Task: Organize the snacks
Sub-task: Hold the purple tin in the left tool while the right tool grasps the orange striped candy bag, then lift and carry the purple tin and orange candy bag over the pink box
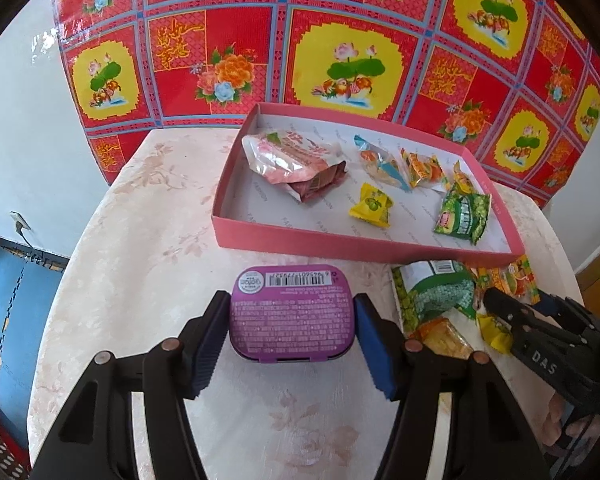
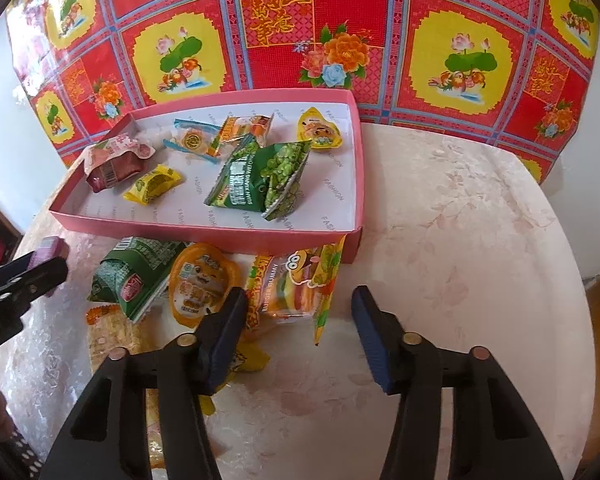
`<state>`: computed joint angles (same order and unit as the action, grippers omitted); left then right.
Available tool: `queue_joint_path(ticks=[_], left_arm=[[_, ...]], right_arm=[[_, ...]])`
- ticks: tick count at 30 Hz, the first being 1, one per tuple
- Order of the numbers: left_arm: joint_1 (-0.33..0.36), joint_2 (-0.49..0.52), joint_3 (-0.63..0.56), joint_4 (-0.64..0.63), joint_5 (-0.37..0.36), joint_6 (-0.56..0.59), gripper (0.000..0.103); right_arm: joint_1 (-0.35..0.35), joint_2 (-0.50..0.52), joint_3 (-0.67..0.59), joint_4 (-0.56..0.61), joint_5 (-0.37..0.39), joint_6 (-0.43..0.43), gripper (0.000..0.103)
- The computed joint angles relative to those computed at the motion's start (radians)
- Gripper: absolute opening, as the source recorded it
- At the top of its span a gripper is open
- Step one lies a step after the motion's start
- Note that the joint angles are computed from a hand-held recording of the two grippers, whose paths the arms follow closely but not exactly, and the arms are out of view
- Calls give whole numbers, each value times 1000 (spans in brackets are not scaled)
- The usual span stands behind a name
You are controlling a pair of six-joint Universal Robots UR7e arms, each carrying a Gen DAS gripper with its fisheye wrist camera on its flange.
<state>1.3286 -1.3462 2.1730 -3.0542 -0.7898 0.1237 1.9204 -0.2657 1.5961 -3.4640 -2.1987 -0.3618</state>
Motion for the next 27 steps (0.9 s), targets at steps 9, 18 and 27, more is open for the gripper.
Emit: queue_joint_path(ticks=[9,18,27], left_arm=[[-18,-29,23,-22,16,9,65],[-36,-38,29,-28,19,8,65],[-64,-47,34,-40,29,17,65]], right_arm=[[0,-7,3,4,-17,17,35],[7,-35,37,-21,24,13,35],[36,-71,55,-49,66,-27,34]])
